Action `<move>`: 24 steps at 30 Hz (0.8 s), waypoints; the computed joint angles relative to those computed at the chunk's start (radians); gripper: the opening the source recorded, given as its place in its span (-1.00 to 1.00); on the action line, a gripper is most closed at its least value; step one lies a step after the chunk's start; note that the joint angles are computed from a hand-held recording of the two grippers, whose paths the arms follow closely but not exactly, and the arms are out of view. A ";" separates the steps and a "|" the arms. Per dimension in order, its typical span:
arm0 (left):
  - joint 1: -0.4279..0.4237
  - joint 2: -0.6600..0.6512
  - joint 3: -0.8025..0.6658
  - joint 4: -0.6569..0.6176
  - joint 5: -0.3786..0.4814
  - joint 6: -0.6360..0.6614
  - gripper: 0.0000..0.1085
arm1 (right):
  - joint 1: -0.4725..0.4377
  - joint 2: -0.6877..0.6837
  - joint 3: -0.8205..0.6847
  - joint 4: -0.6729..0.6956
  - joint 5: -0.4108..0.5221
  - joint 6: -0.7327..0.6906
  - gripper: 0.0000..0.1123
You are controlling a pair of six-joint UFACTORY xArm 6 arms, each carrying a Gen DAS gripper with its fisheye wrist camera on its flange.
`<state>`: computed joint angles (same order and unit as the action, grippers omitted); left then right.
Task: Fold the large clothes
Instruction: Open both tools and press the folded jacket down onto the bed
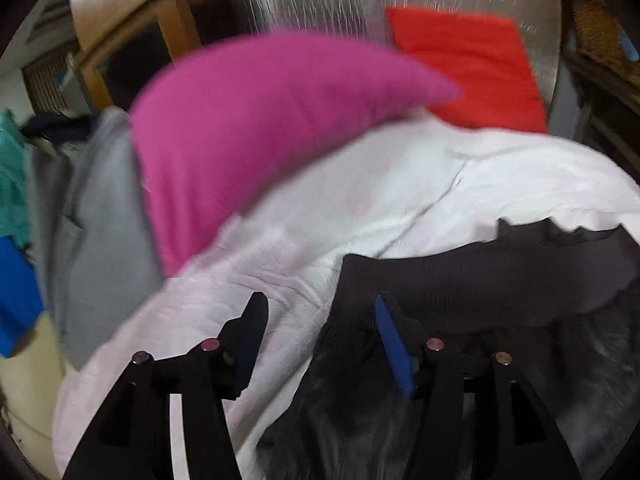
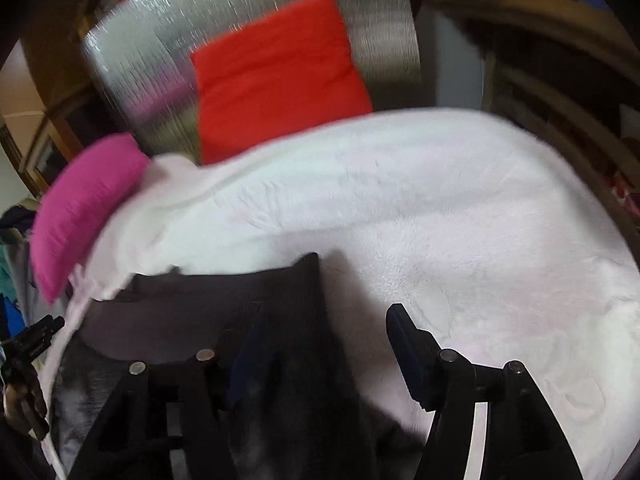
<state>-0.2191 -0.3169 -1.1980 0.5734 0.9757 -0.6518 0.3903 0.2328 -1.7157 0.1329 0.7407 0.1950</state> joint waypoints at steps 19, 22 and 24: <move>-0.208 0.055 0.062 -0.114 0.092 -0.119 0.37 | 0.216 0.043 0.026 -0.273 0.142 0.105 0.37; -0.210 0.051 0.018 -0.123 0.135 -0.096 0.33 | 0.206 0.010 0.053 -0.242 0.102 0.103 0.37; -0.212 0.035 0.007 -0.079 0.102 -0.115 0.33 | 0.191 -0.016 0.068 -0.211 0.050 0.109 0.38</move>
